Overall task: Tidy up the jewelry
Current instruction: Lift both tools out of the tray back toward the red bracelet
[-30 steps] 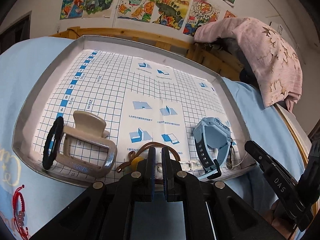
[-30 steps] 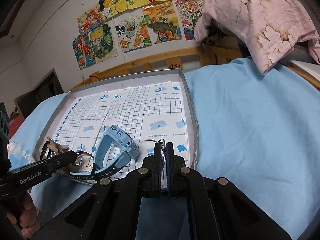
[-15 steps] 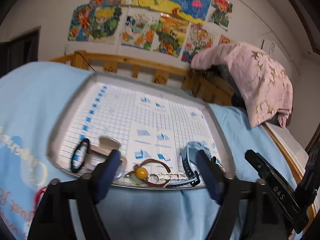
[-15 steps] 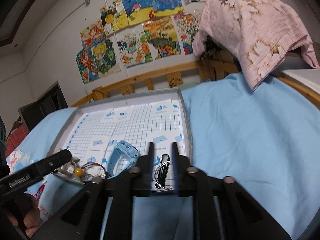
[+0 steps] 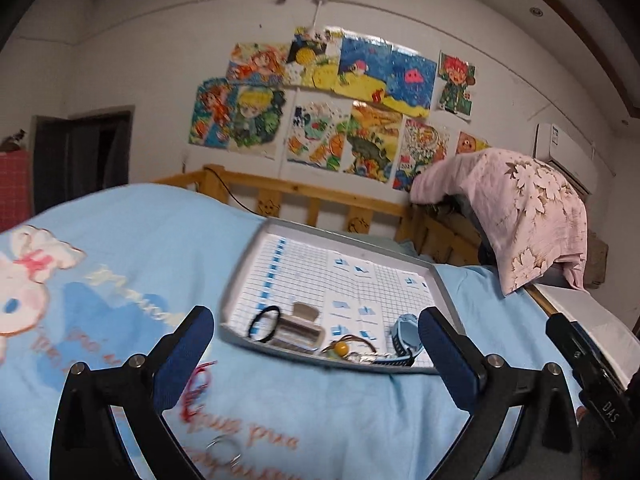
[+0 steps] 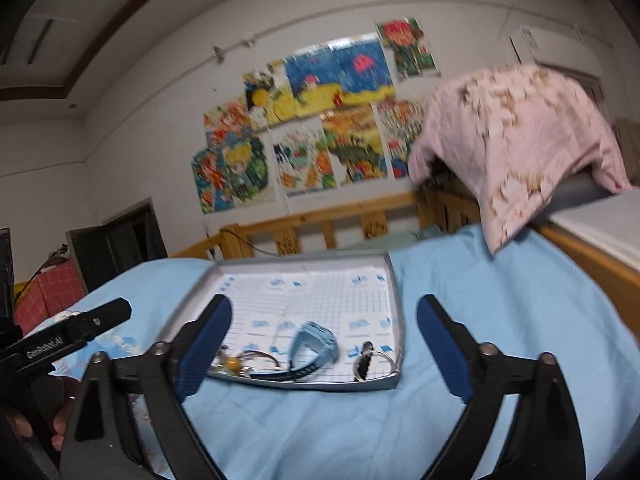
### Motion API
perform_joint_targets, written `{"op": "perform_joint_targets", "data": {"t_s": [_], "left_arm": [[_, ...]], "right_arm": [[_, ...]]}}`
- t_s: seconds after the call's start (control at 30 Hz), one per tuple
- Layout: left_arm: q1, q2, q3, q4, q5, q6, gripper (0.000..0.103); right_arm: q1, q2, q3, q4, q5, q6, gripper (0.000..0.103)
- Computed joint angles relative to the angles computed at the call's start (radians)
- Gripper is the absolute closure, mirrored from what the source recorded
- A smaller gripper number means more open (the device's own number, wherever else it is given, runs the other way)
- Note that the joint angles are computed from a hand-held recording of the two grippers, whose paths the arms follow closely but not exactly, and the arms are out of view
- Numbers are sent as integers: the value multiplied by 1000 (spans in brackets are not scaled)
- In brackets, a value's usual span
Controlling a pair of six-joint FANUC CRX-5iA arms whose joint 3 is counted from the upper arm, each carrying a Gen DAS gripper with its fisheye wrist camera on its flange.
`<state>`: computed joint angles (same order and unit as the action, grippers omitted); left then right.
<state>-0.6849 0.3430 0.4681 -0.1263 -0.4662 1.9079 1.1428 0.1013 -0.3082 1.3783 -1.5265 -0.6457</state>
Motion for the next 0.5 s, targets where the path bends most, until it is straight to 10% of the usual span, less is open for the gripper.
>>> {"op": "perform_joint_targets", "data": {"t_s": [0.5], "left_arm": [[36,-408,-458,-174,107,152,0]], "right_arm": [[225,188,199,-3,-203,82,2]]}}
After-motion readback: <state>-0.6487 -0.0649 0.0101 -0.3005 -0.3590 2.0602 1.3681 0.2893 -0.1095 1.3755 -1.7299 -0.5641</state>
